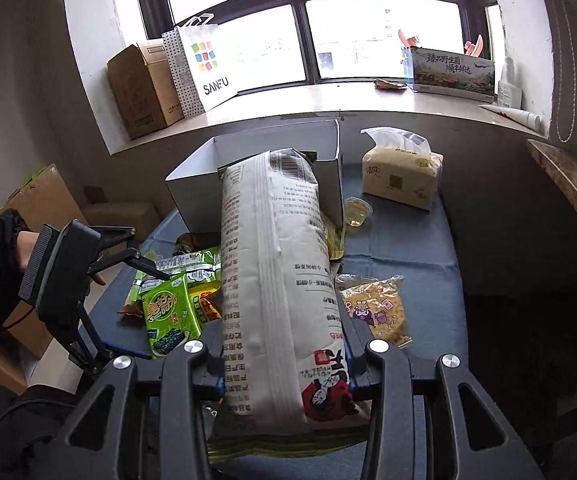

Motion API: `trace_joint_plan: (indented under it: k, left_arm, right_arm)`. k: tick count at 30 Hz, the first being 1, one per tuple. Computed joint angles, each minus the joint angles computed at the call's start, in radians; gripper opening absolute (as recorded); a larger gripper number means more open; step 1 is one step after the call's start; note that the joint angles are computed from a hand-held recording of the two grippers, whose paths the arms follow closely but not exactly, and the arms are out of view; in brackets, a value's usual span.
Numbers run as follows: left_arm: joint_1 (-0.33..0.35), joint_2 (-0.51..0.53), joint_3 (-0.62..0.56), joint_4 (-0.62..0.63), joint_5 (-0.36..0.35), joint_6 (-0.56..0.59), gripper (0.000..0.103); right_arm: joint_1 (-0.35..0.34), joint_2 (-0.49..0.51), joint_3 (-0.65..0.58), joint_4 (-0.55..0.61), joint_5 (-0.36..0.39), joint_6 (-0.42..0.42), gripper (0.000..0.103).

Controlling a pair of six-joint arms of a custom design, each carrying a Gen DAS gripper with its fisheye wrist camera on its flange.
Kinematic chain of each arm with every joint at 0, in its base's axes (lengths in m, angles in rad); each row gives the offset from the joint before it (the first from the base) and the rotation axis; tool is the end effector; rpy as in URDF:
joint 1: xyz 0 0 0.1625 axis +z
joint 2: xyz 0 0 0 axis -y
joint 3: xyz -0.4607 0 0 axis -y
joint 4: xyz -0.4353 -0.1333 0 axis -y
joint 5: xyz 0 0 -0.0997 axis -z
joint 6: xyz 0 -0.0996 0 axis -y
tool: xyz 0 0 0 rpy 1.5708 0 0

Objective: Organize snacks
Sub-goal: 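Grasp the white rice-cracker bag with the right gripper while the left grasps green seaweed packs, then carry both packets into the white box and open both grippers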

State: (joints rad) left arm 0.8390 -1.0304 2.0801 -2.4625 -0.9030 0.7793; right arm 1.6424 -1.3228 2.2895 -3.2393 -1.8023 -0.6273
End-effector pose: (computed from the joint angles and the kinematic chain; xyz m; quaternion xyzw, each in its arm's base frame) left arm -0.2157 -0.5319 0.0871 0.6646 0.6678 0.0823 0.3248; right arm 0.1459 -0.4899 0.2412 0.2821 -0.8900 0.2986 0.1979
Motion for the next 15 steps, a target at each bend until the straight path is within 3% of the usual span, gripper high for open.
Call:
trace_joint_plan:
  k: [5,9,12,15]
  left_arm:
    - [0.015,0.078,-0.047,0.001,0.017,0.091,0.087]
    - [0.022,0.101,-0.086,-0.047,0.033,0.052,0.032]
    - [0.026,0.069,-0.099,-0.031,-0.030,-0.011,0.014]
    - [0.013,0.035,-0.065,-0.131,-0.038,-0.037,0.014]
  right_arm:
    - [-0.011,-0.013,0.010,0.003,0.006,-0.003,0.044]
    - [-0.025,-0.018,0.012,0.000,0.003,0.013,0.044]
    - [-0.032,-0.022,0.016,0.001,0.012,0.014,0.044]
    - [-0.034,-0.017,0.019,-0.004,0.019,0.016,0.044]
